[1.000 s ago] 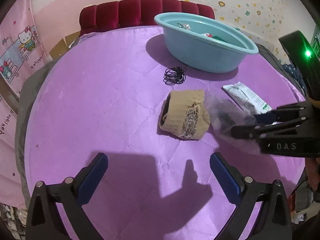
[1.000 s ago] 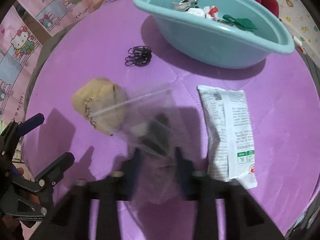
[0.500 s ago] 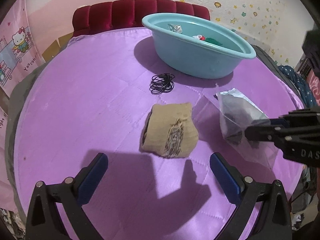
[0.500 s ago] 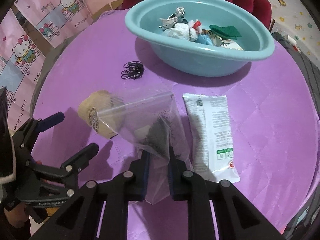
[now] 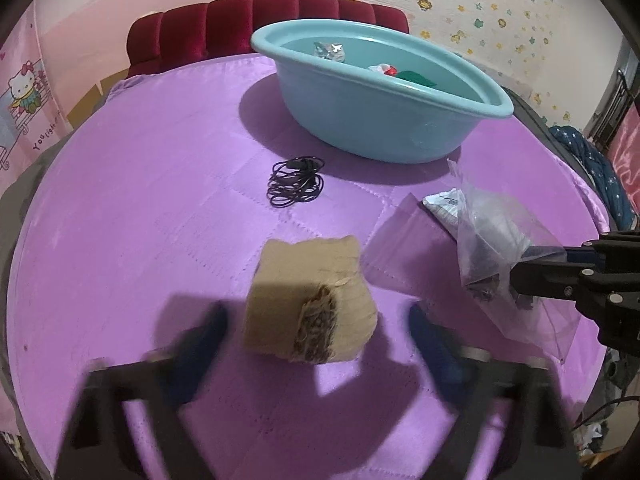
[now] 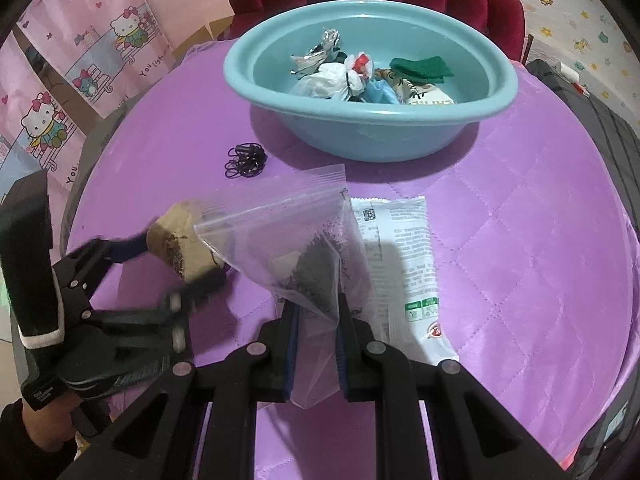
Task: Organize soft objects
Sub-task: 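Grasp the burlap pouch with the left gripper while the right gripper grasps the clear zip bag, then carry the burlap pouch and zip bag with both grippers over the basin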
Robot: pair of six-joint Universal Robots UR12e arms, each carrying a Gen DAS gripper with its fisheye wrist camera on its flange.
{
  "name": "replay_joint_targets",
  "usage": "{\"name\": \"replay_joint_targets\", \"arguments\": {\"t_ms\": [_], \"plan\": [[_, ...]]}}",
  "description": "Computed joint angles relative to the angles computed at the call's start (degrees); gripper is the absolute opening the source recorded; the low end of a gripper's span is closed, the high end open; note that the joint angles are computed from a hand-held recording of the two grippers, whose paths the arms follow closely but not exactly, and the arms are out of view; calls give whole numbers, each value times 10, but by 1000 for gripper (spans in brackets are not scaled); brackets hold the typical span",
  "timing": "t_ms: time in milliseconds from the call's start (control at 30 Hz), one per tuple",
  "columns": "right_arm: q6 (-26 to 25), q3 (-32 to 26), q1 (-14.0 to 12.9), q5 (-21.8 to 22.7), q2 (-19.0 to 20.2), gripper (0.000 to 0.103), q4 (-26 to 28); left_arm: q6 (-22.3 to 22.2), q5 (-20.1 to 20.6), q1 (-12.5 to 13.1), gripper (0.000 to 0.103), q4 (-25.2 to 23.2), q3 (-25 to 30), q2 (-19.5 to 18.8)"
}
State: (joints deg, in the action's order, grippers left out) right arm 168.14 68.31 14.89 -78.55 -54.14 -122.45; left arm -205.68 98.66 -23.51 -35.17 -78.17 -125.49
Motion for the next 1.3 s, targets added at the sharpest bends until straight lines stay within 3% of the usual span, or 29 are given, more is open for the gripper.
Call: {"name": "replay_joint_targets", "arguments": {"t_ms": [67, 100, 767, 1300], "plan": [[0, 2, 0, 0, -2, 16, 1, 9, -25, 3, 27, 5, -1, 0], [0, 1, 0, 2, -3, 16, 5, 16, -34, 4, 22, 3, 0, 0], [-13, -22, -7, 18, -7, 16, 43, 6, -29, -7, 21, -31, 11, 26], [-8, -46, -16, 33, -10, 16, 49, 33, -30, -8, 21, -35, 45, 22]]}}
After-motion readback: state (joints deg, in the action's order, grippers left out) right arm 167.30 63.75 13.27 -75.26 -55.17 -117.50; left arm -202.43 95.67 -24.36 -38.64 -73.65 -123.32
